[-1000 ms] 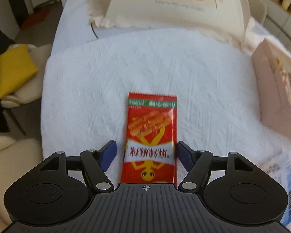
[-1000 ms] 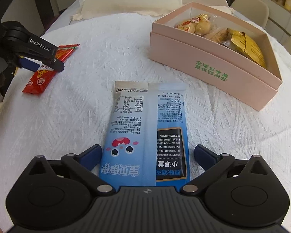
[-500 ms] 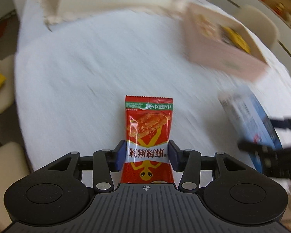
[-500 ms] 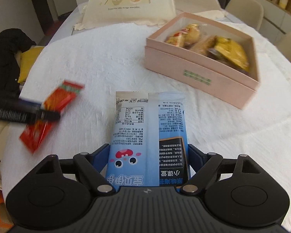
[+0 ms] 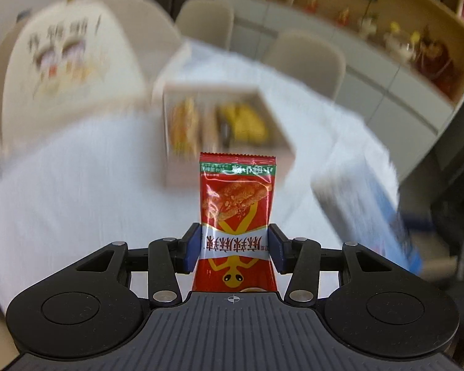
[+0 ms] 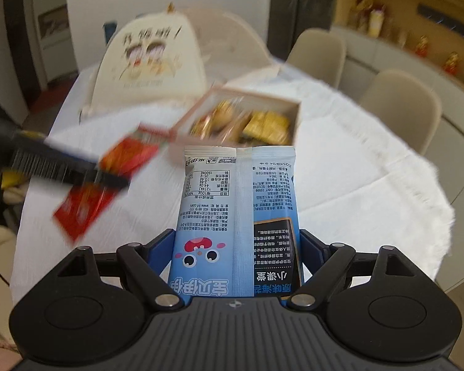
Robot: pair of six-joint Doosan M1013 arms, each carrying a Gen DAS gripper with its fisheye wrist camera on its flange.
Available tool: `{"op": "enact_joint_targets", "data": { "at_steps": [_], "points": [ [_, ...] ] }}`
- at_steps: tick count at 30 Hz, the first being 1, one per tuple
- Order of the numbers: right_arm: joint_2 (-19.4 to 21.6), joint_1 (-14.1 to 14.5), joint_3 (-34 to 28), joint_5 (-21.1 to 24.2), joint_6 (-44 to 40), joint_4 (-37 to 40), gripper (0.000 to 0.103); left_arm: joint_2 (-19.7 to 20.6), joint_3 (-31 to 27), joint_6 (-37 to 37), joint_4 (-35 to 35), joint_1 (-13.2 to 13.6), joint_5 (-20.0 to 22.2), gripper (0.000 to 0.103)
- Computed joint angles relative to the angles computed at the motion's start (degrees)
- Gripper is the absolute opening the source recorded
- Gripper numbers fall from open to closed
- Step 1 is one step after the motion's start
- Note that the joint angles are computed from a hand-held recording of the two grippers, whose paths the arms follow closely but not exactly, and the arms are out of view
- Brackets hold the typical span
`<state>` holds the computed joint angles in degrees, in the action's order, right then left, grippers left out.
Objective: Organize snacks
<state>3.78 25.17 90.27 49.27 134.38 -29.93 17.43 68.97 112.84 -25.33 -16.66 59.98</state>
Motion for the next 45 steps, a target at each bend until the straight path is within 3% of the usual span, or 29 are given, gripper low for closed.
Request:
{"op": "enact_joint_targets", "data": {
  "at_steps": [3,5,7,9,11,13,16,21,22,23,24,28,32,36,38,42,45],
  "points": [
    [-0.9,-0.5,0.6,-0.8,2.2,-1.8,0.084,3.1,-7.3,-0.2,-2.6,0.0,-3.4,0.052],
    [-0.9,-1.0,0.7,-1.1,3.1,-2.2,0.084,6.4,-13.9,-1.7,-4.4,-0.2,-3.4,0.054],
    [-0.8,-1.5,0.8,-1.4,3.2,-1.9,0.084,11.4,-22.1,-5.0,-7.0,-0.1,0.4,0.059],
    [-0.6,-2.0,0.7,-2.2,2.5,-1.2,0.084,17.9,-32.5,-9.9,-5.2,-0.5,9.4,0.059],
    [-0.5,-2.5,0.9,-2.9,1.9,-0.7,0.084,21.3,-36.9,-12.3,-2.4,-0.9,12.4,0.054],
    [-0.8,-2.9,1.4,-3.4,2.0,-0.4,0.084,20.0,-32.9,-11.7,-2.0,-0.9,8.1,0.054],
    [-0.5,-4.4,1.3,-3.8,1.1,1.2,0.084,17.1,-25.3,-12.3,-8.2,0.8,3.5,0.053],
    [1.7,-7.0,-3.6,-6.6,-4.8,2.2,0.084,9.8,-11.2,-9.5,-13.5,2.5,-5.1,0.052],
    [2.7,-7.6,-5.5,-7.1,-6.4,3.1,0.084,8.5,-8.9,-8.9,-13.3,2.5,-6.1,0.05],
    [4.0,-8.3,-7.9,-7.4,-8.0,4.3,0.084,7.4,-7.2,-8.5,-12.5,2.4,-6.6,0.038],
    [5.5,-9.1,-10.6,-7.6,-9.6,5.9,0.085,6.1,-5.2,-8.2,-10.8,2.0,-7.8,0.017],
    [11.8,-12.1,-19.9,-5.8,-17.8,16.0,0.088,-0.7,3.1,-4.6,-3.4,-0.4,-14.9,0.014],
    [14.1,-13.2,-22.5,-3.3,-16.8,18.2,0.088,-3.3,5.1,-10.8,7.6,-3.3,-14.5,0.014],
    [11.1,-13.7,-18.3,-3.0,-15.1,22.8,0.088,-3.0,4.2,-15.8,10.8,-4.4,-10.3,0.014],
    [8.9,-12.7,-15.6,-1.8,-14.3,22.1,0.088,-3.0,4.1,-16.3,10.4,-4.5,-9.1,0.014],
    [5.3,-9.3,-11.2,1.8,-12.7,19.8,0.088,-3.8,4.5,-22.0,20.0,-6.5,-9.1,0.014],
    [4.0,-8.7,-9.3,3.8,-11.8,23.4,0.088,-3.6,3.8,-19.9,18.1,-6.4,-6.7,0.014]
  ]
}}
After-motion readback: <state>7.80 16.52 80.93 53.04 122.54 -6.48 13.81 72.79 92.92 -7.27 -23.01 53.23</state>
